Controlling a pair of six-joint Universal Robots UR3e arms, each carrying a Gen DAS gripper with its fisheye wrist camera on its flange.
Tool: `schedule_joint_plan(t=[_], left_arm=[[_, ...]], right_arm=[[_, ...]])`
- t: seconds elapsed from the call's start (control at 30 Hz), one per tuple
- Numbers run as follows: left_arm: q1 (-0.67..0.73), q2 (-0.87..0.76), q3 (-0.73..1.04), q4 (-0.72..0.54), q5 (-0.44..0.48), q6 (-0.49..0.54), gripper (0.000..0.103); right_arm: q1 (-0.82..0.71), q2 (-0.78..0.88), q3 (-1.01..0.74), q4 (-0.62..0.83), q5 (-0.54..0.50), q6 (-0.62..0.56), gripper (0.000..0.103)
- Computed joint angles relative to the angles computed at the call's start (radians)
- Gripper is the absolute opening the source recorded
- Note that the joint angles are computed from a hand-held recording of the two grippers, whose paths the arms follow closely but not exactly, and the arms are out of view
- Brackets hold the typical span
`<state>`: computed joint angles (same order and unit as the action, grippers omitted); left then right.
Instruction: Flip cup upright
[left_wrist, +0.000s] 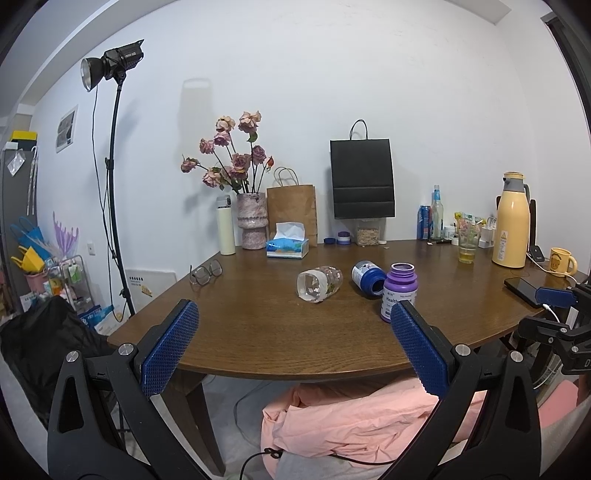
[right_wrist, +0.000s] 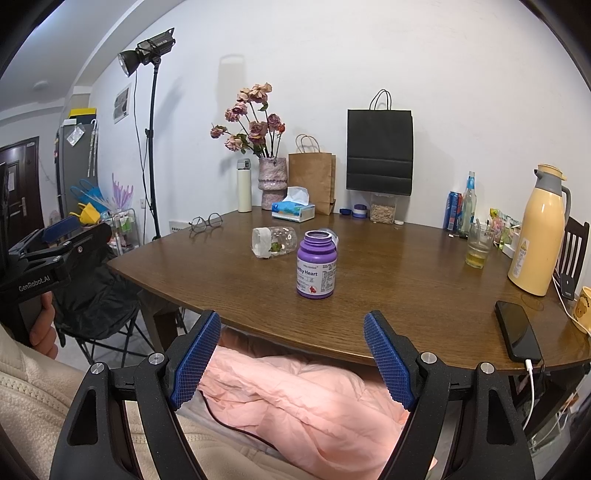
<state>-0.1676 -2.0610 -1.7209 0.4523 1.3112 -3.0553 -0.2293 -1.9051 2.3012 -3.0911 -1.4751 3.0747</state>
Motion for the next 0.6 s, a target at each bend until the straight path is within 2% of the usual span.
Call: schedule_joint_plan(t=[0.6], left_arm=[[0.008, 0.004, 0.01, -0.011, -0.009, 0.001, 0.103]], right_arm=[[-0.022, -0.007, 0.036, -0.028, 0.02, -0.01, 0.085]])
